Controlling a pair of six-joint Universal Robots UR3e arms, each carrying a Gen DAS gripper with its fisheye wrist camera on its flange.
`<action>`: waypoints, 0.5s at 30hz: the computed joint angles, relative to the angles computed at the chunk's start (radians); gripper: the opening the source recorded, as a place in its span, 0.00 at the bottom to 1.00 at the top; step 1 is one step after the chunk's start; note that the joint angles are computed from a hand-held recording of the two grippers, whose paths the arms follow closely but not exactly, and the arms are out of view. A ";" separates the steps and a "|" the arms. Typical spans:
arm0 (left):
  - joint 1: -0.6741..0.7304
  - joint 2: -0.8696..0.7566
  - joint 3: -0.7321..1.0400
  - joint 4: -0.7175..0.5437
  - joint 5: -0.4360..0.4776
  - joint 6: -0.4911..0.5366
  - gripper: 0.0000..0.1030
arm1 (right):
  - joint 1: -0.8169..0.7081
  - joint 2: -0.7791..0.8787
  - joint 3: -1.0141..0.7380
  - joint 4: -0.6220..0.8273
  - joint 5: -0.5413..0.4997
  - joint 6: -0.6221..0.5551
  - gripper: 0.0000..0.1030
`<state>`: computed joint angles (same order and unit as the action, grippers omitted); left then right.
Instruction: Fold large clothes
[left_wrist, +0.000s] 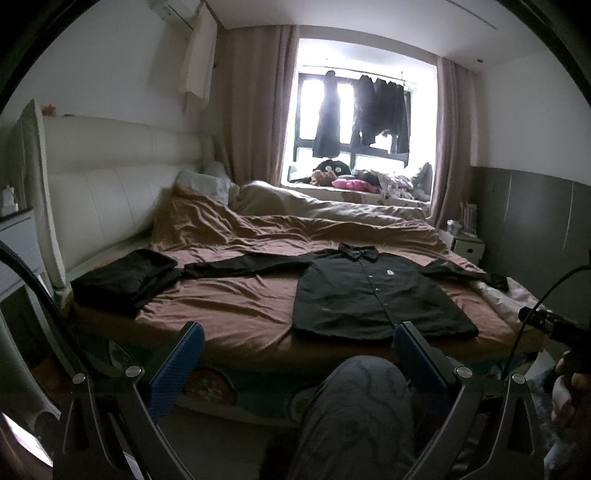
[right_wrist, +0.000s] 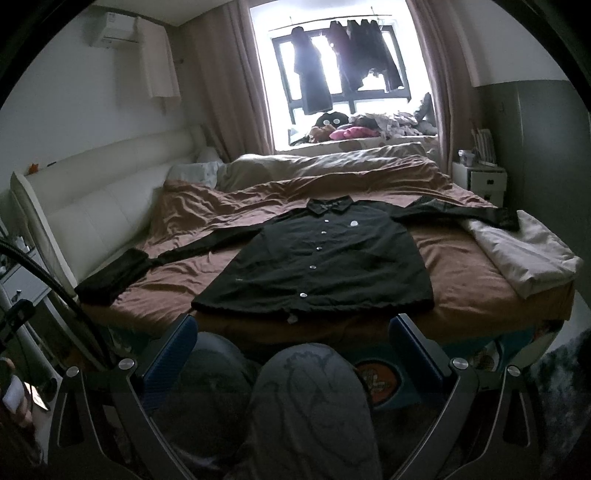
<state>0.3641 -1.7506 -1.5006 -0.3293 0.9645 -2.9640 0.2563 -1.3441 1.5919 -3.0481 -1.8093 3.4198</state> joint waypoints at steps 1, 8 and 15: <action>0.001 0.000 0.002 -0.002 0.003 -0.002 1.00 | 0.001 0.001 0.000 0.001 0.000 -0.001 1.00; 0.010 -0.002 0.014 -0.021 -0.008 -0.007 1.00 | -0.006 0.002 0.003 -0.002 0.005 0.002 1.00; 0.017 -0.002 -0.013 0.006 -0.018 0.001 1.00 | -0.008 0.000 0.008 -0.010 0.006 0.000 1.00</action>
<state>0.3807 -1.7524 -1.5131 -0.3237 0.9470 -2.9626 0.2483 -1.3442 1.6002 -3.0584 -1.8030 3.4203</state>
